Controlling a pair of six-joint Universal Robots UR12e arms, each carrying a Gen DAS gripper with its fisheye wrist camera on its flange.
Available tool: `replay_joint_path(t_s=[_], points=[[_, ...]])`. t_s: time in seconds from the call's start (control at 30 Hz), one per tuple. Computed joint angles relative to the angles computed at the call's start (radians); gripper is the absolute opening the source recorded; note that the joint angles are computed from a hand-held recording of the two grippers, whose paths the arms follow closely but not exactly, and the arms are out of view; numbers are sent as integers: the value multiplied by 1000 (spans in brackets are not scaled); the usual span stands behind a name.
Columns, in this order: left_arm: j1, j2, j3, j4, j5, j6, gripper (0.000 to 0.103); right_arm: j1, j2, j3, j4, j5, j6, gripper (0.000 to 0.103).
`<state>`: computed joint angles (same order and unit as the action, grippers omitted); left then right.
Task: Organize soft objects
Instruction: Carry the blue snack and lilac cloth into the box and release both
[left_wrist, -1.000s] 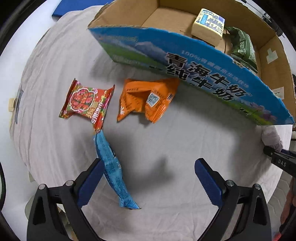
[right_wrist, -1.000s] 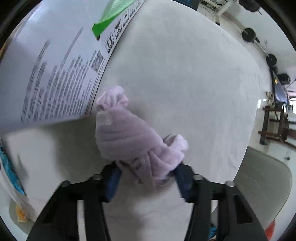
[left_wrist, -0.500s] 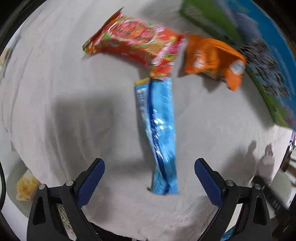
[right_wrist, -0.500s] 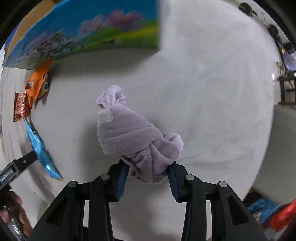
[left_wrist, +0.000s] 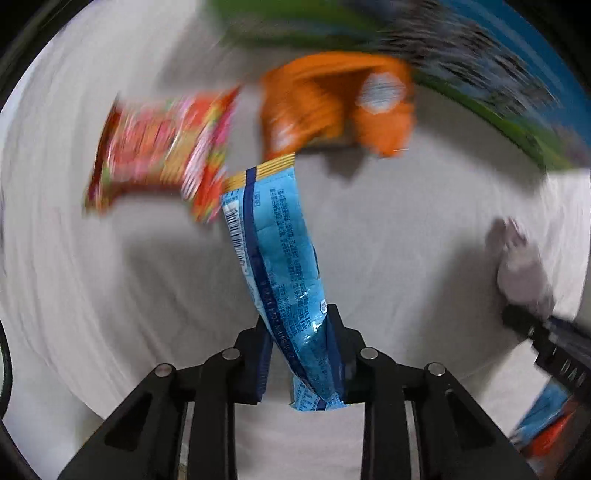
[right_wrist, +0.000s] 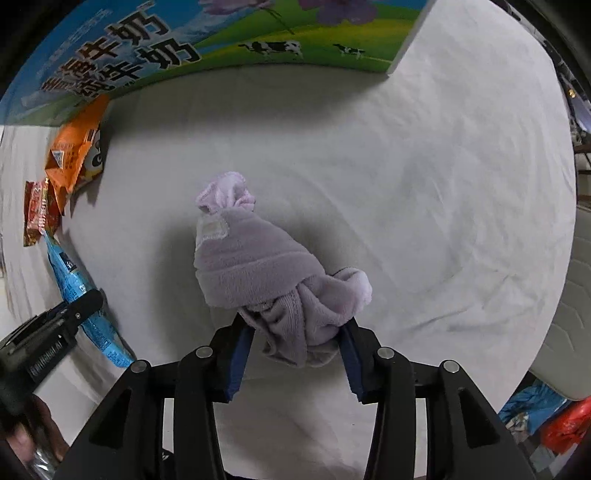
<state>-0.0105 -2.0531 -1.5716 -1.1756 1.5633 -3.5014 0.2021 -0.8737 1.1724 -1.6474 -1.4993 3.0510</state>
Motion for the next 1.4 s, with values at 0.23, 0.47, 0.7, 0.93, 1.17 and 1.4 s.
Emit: replay_joint_path(t_s=[0.23,0.47,0.7,0.93,1.17,1.4], points=[[-6,-43,45,9,-52,103,19,-30,9,-14,-5,37,11,48],[-3,-50,50,18,-77,114,15,-33,-41,60,-89,29,44,37],[29,-11,53,23,-120,113,14,-46,-92,98,-104,78,49,34],[57,42,59,64,-158,133,13,-77,-148,95,-108,183,47,34],[68,70,134,96,-189,185,13,-94,-177,36,-140,280,76,34],[50,4,274,90,-138,242,13,-70,-128,-65,-210,263,143,34]])
